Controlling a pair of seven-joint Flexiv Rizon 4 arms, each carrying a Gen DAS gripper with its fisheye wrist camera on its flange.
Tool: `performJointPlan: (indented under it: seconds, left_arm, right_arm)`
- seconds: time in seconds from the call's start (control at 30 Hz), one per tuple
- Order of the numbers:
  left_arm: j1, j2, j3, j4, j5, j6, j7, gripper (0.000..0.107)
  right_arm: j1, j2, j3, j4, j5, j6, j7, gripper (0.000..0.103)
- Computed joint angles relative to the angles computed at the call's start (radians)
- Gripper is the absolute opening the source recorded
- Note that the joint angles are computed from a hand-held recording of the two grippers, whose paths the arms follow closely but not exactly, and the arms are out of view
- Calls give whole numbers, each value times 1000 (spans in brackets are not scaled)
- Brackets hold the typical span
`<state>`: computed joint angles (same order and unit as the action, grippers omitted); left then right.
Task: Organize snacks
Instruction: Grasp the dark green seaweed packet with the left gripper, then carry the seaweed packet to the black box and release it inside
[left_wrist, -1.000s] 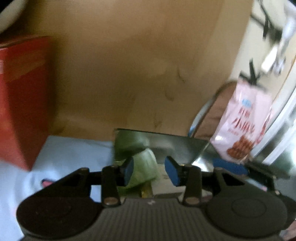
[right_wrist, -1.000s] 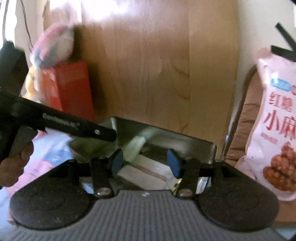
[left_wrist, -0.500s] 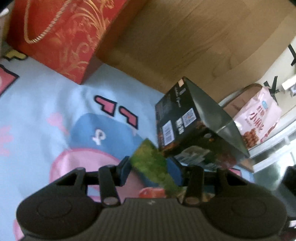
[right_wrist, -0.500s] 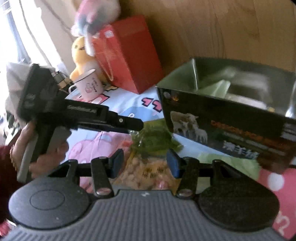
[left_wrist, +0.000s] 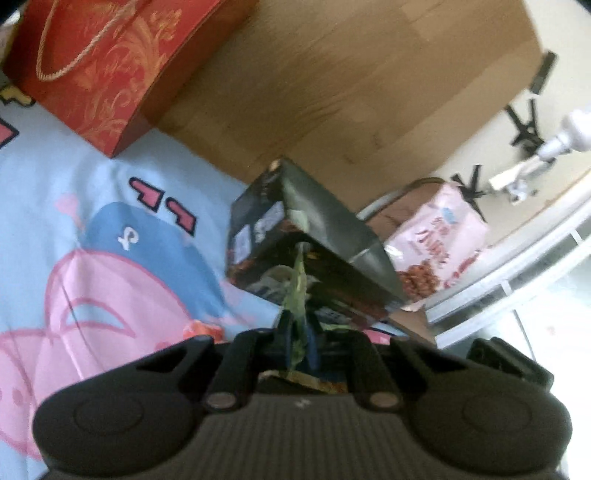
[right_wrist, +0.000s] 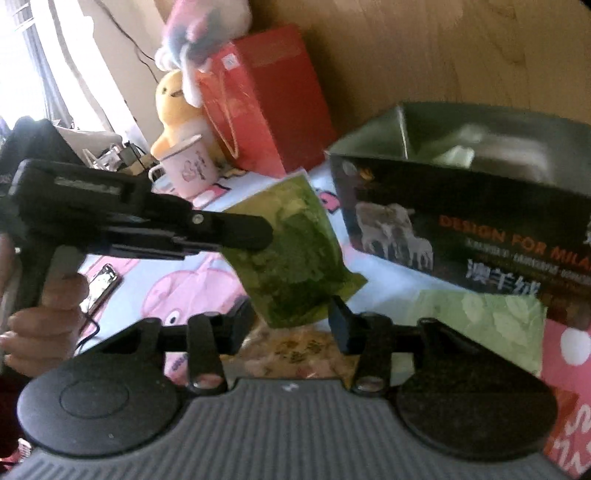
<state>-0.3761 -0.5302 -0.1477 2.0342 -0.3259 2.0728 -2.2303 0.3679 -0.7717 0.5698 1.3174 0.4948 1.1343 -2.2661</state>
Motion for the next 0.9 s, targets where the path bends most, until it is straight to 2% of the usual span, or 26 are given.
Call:
performJointPlan:
  seconds: [0.03,0.13,0.3,0.4,0.6,0.7,0.73,0.77,0.8,0.83,0.9]
  left_arm:
    - [-25,5,15,1,-15,6,10,8]
    - [-5,11,-22,3,25,45,-12,8]
    - [-7,-4,-62,-20,80,79,-26,8]
    - [4,-33,-102,-42,133,82,-45,8]
    - [-87,-92,-76,-98,86,-17,3,8]
    - [-124,-118,-59,-120,41,-66,15,11]
    - [-137,-122,-50,-124,30,-76,20,13]
    - [-173,-119,-15,-128,1,-93,34,15]
    - [-219,-113,30,-133,-36,-116,53,20]
    - [-269,-106,82,-139,-80,-148,73,33]
    - [-313,-101,127,-147,-117,-181,96,39]
  right_arm:
    - [-7,13,15,25,10,33,-35,39]
    - [-11,55,41,116,21,188,-112,38]
    - [-139,97,178,247,48,347,-197,38]
    - [-186,129,221,343,46,446,-213,38]
    - [-133,212,106,499,0,510,-87,38]
    - [-31,237,-14,555,-29,584,-17,40]
    - [-16,237,-28,578,-36,625,-13,42]
    - [-2,233,-38,591,-42,669,-11,49]
    - [0,235,-38,608,-52,693,-7,50]
    - [-1,234,-37,619,-65,709,-3,50]
    - [-2,228,-41,628,-92,727,15,52]
